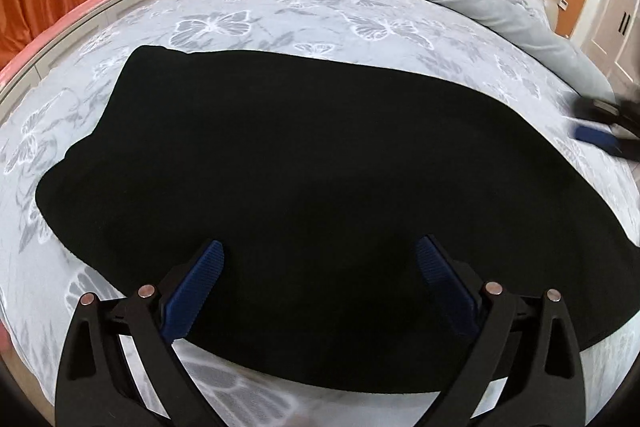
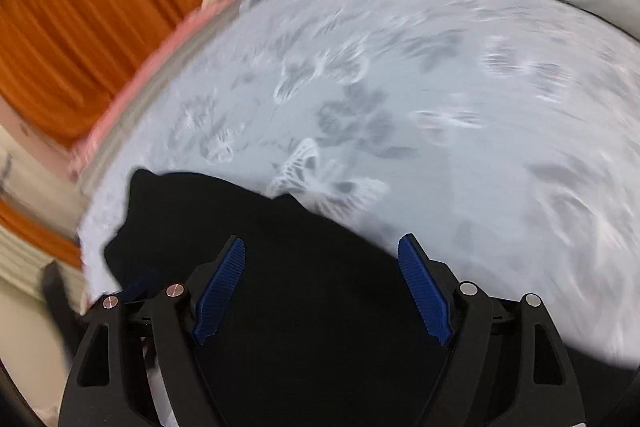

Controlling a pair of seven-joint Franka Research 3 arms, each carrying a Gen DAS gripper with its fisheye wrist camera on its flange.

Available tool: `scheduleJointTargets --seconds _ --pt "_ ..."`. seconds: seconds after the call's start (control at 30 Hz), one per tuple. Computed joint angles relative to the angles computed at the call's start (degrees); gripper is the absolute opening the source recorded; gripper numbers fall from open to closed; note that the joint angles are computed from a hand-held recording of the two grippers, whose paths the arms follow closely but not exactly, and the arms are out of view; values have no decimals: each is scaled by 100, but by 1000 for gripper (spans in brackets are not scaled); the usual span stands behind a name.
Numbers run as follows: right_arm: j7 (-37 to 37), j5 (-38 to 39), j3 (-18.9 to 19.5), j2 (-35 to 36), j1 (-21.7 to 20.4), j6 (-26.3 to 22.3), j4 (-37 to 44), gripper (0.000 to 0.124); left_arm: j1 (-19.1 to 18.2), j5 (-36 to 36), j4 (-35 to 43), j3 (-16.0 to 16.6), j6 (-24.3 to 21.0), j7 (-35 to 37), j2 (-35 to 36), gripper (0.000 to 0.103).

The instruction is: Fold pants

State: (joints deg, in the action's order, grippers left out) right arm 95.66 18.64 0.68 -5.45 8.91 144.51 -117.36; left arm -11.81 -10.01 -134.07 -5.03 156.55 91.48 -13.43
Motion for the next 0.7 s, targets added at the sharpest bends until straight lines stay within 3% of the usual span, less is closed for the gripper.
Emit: scheduleJointTargets --seconds 0.1,0.17,0.23,0.37,0.43,0.53,0.57,0.67,0.7 --pt "86 1 27 746 48 -656 704 78 -75 -218 101 81 -37 274 95 98" --pt "141 -484 181 807 91 -504 708 69 -92 -462 172 133 -69 403 145 98" --pt "953 -1881 64 1000 338 -375 827 68 -34 -507 269 72 -9 320 253 98" --pt "1820 -2395 -103 1248 399 16 992 69 146 77 332 -179 115 -113 356 98" --pt "2886 -3531 -216 755 551 230 619 70 192 342 283 -250 220 -332 346 98" --pt "4058 -4537 50 -432 349 364 -351 79 100 242 246 -192 359 -331 327 98" --pt "4571 -4902 259 -923 213 222 -750 87 44 109 230 -155 432 -290 314 98" --pt "5251 -5159 843 -1876 -40 -323 -1546 87 -50 -72 112 -109 657 -238 240 98" --pt "5458 -5274 1141 -2242 -137 -778 -1817 87 -72 -87 68 -99 715 -241 209 98"
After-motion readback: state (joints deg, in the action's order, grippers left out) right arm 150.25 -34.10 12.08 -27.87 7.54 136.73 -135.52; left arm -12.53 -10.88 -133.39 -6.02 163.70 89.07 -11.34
